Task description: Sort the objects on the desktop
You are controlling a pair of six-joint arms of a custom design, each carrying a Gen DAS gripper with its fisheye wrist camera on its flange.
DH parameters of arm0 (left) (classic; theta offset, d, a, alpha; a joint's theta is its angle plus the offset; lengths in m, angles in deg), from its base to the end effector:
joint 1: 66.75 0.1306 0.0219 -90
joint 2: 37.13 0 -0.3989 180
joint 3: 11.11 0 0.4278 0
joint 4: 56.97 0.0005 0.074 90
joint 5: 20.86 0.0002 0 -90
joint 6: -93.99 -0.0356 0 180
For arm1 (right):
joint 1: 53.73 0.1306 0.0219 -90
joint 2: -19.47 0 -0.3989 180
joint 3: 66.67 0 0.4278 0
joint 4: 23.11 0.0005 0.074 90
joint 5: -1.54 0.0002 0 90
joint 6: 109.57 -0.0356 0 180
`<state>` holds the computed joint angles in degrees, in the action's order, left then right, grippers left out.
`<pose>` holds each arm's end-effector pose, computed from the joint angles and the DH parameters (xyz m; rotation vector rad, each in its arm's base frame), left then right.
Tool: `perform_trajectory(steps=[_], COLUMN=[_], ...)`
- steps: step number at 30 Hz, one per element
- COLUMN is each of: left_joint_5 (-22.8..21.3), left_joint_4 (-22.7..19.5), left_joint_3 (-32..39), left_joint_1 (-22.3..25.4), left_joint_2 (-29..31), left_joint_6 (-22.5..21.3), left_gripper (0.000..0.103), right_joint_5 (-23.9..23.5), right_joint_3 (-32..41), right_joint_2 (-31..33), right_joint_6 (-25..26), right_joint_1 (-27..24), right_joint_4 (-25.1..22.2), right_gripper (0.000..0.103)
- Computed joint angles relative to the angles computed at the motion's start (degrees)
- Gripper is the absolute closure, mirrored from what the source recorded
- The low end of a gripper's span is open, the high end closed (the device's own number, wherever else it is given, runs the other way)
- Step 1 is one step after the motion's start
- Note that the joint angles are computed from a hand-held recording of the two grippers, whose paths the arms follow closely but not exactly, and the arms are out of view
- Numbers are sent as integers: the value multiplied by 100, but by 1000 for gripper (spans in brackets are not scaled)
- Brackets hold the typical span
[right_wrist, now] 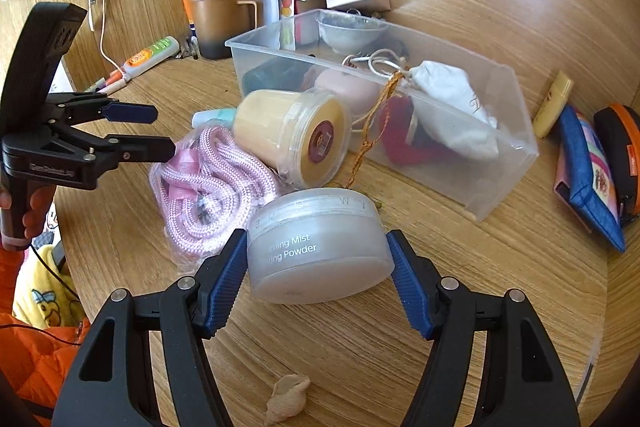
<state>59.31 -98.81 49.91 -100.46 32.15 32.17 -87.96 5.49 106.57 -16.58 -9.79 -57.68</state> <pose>0.3142 -0.2029 0.3584 0.0417 2.4468 -0.2761 0.3506 0.3367 0.3352 -0.9756 2.2574 0.3072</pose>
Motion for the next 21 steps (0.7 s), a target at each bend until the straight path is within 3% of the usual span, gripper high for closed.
perform_trajectory(steps=[2, 8, 12, 16, 21], left_joint_5=[387, 728, 563, 833, 576], left_joint_4=[120, 203, 214, 296, 291], left_joint_3=[-19, 81, 177, 149, 138], left_joint_1=[48, -56, -204, -115, -239], left_joint_2=[24, 284, 427, 399, 367], left_joint_6=[-29, -223, -391, -295, -193], left_gripper=[28, 28, 26, 26, 26], right_joint_5=[-8, 19, 86, -85, -136], right_joint_3=[33, 74, 63, 32, 1], right_joint_2=[60, 116, 110, 90, 69], right_joint_6=[4, 20, 67, 40, 47], right_joint_1=[15, 57, 101, 80, 116], right_joint_4=[-15, -7, 18, 58, 103], right_gripper=[38, 38, 38, 37, 38])
